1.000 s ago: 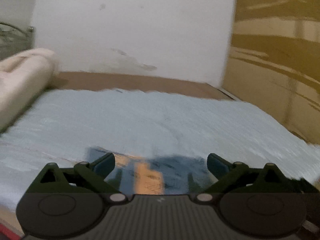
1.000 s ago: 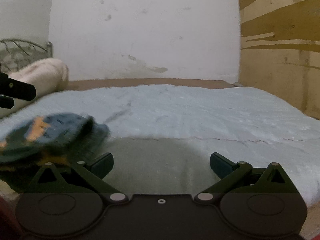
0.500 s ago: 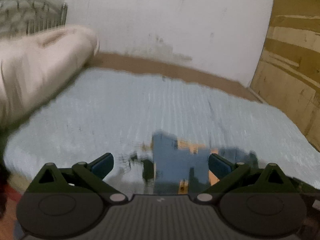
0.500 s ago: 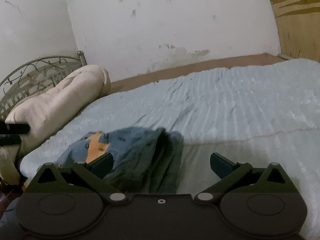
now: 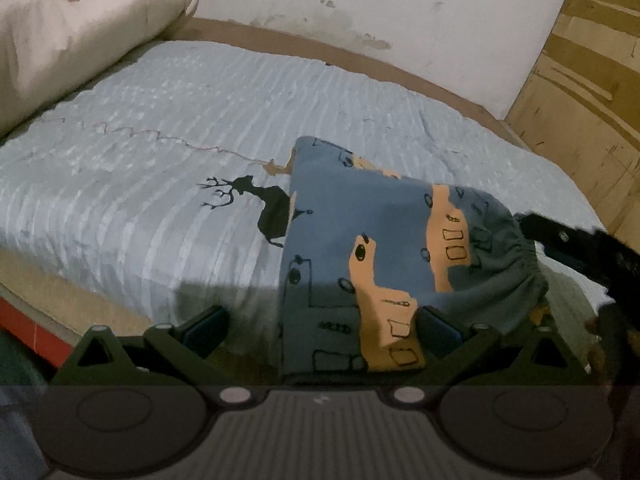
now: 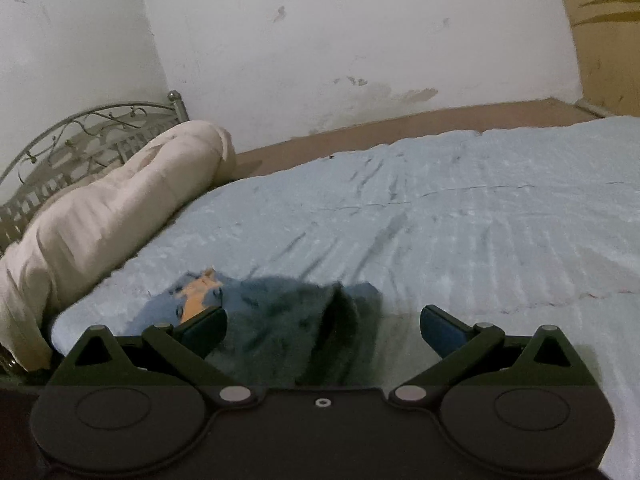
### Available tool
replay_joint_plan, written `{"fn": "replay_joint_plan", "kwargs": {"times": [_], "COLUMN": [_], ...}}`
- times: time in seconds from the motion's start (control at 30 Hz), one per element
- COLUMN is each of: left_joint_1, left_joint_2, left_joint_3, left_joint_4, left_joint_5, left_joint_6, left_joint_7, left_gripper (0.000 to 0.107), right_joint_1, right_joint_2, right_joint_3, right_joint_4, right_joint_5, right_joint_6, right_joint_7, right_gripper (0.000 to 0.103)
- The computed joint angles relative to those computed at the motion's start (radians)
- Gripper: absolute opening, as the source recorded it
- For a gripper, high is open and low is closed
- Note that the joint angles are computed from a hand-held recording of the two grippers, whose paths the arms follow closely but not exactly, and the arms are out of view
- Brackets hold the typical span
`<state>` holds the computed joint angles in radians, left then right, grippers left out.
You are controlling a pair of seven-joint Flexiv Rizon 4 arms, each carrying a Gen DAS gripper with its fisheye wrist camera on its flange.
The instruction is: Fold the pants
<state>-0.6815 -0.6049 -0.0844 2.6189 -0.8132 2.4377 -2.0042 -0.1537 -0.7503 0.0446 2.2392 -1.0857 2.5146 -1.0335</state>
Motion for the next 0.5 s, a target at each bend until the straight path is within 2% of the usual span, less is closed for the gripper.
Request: {"fn": "replay_joint_plan", "kwargs": {"times": [0.1,0.17,0.2,0.3,0.37,0.43,0.5], "left_joint_1": [0.003,0.009,0.01,0.014,0.011,0.006,-0.003], "left_joint_2": [0.003,0.005,0.007,0.004,0.006,0.01,0.015], "left_joint_3": [0.0,0.003,0.004,0.006,0.005,0.005,0.004], "left_joint_4": [0.004,0.008,0.01,0.013,0.016,0.019,0.022], "left_joint_5": [0.005,0.019,0.022,0.029,0.026,0.013,-0.008], "left_joint_6": [0.0,0.008,0.011,0.031,0.043,0.054,0.064], "left_joint_7": [-0.002,-0.01,-0.012,-0.023,-0.027,-0.025,-0.018], "left_gripper": [0.102,0.102,0.102,0.102,0.102,0.102,0.102], "right_joint_1": [-0.003,0.009,0.013,0.033,0.022,0.011,0.008], "right_joint_2": [-0.029,-0.032,-0.034,-0.027,-0.029,-0.028,-0.017], "right_joint_3": [0.004,0.0,-0.001,-0.003,0.002,0.005,0.01], "right_joint_4": [-0.054,-0.06,-0.058,-0.027,-0.02,-0.014,0.004], "right_joint_5": [-0.068,-0.063,-0.058,0.01,0.012,0.012,0.036], "right_joint_6": [-0.009,-0.017,-0.016,-0.018,-0.011,0.007,0.031], "right_joint_7": [0.083,0.107,0.11,0.063,0.057,0.049,0.029], "right_gripper": [0.089,0.073,0.069,0.048,0.033,0.022,0.02]}}
